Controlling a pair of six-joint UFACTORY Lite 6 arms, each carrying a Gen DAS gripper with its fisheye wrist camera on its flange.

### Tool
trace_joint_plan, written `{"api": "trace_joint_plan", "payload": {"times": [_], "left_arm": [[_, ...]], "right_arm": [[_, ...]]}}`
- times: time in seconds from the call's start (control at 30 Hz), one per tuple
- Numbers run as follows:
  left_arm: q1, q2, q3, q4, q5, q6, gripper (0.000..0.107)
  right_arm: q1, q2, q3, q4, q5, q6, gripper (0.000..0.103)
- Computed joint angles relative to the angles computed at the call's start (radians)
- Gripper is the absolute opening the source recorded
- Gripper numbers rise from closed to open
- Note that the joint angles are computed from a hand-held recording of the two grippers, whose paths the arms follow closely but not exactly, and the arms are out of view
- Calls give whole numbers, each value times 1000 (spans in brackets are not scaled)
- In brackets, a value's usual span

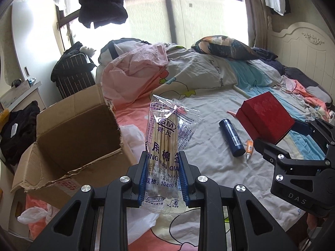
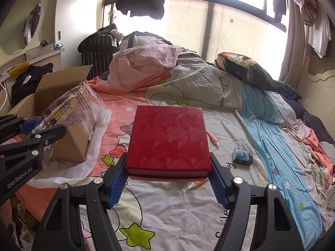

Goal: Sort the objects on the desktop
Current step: 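Lift the swab bag and red box and carry both toward the cardboard box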

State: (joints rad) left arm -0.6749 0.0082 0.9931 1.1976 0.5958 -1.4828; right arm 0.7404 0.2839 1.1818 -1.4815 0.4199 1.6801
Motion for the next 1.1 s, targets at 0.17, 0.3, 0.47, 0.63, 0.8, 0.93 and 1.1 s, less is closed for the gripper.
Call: {"api": "trace_joint_plan", "payload": {"times": [0.17,0.3,0.47,0.63,0.8,0.93,1.1], "left_arm": [[50,-82,-53,-33,-3,49,27],[105,-143,-94,-54,-18,83,27],[193,-227,-155,-85,-47,136,27],[276,-286,-197,-104,-75,181,27],[363,-298,-209,-140,-122,248,27],[411,-284,-201,-152,-147,272,27],[469,-271,-202,-146,-180,281,27]], "right_arm": [[61,53,98,79,28,-97,67],[103,109,188,135,43,-173,67],[137,174,269,180,48,-228,67],[154,247,368,237,56,-296,67],[183,336,502,318,82,-406,67],[204,412,623,414,98,-535,67],[225,501,778,492,123,-653,67]]}}
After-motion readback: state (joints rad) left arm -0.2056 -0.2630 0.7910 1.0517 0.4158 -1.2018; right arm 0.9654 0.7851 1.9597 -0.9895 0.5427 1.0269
